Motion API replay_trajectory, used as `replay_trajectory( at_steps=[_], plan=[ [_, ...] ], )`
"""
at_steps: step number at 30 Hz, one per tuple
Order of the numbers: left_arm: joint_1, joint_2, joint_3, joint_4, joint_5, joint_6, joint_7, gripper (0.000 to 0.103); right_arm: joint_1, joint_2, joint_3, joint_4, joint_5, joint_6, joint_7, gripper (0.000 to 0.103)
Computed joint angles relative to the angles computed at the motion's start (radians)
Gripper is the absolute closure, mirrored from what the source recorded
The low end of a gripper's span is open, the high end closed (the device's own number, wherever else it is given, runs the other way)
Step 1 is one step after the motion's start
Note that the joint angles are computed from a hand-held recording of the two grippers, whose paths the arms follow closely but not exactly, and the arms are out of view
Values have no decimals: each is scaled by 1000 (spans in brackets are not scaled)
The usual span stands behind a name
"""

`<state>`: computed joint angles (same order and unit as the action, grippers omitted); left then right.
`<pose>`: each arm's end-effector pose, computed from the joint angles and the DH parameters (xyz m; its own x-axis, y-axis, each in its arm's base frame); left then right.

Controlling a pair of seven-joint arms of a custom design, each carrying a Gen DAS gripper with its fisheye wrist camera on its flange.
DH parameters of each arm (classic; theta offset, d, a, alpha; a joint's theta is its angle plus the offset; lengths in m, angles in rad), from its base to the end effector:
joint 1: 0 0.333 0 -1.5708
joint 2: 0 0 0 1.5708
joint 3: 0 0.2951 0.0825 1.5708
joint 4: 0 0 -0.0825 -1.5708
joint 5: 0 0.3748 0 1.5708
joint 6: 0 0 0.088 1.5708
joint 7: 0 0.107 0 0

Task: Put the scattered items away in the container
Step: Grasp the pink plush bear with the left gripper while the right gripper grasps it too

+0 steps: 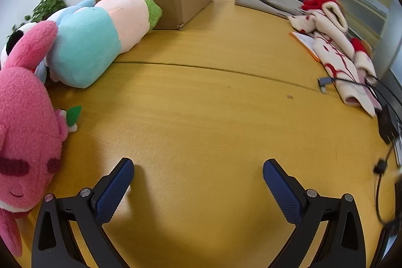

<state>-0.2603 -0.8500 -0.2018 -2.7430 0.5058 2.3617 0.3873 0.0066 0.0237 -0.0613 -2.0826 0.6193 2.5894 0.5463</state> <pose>0.3101 -0.1484 0.4907 0.4306 -0.9006 0.0593 -0.6636 -0.3605 -0.6555 0.5783 -0.0424 0.4489 0.4869 -0.8732 0.0226 -0.6943 -0.4025 -0.5966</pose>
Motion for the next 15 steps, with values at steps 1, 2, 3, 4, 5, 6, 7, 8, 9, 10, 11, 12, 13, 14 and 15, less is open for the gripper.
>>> replay_trajectory(
  at_steps=[1,2,3,4,5,6,7,8,9,10,11,12,13,14,15],
  plan=[
    [-3,-32,-21,9,-1,-22,-18,1,2,-12,1,-18,-7,14,19,0],
    [-6,-53,-43,26,4,-50,-31,1,4,-25,1,-37,-12,26,33,0],
    [-9,-64,-69,53,14,-81,-42,1,5,-35,1,-52,-13,33,36,0],
    [-12,-67,-93,84,28,-110,-49,1,6,-43,1,-62,-15,39,41,0],
    [-16,-64,-119,121,45,-136,-56,1,7,-49,1,-71,-26,45,60,0],
    [-23,-52,-135,155,59,-151,-59,1,6,-55,1,-78,-49,48,90,0],
    [-35,-33,-143,191,68,-159,-54,1,5,-60,1,-82,-81,45,129,0],
    [-53,-10,-140,224,69,-157,-41,1,2,-69,2,-88,-122,37,177,0],
    [-71,16,-135,252,66,-148,-25,1,0,-80,3,-95,-159,30,219,0],
    [-89,44,-131,279,60,-132,-9,1,1,-99,4,-111,-170,38,234,0],
    [-104,73,-128,304,52,-113,2,1,6,-130,1,-135,-138,55,207,0],
    [-119,103,-124,327,39,-95,14,1,14,-165,-6,-153,-83,58,160,0],
    [-136,139,-117,353,20,-79,32,1,22,-202,-16,-167,-32,47,118,0],
    [-149,169,-114,373,3,-65,45,1,32,-246,-28,-181,23,35,76,0],
    [-160,200,-109,393,-15,-49,58,1,43,-291,-40,-193,73,24,38,0]
  ],
)
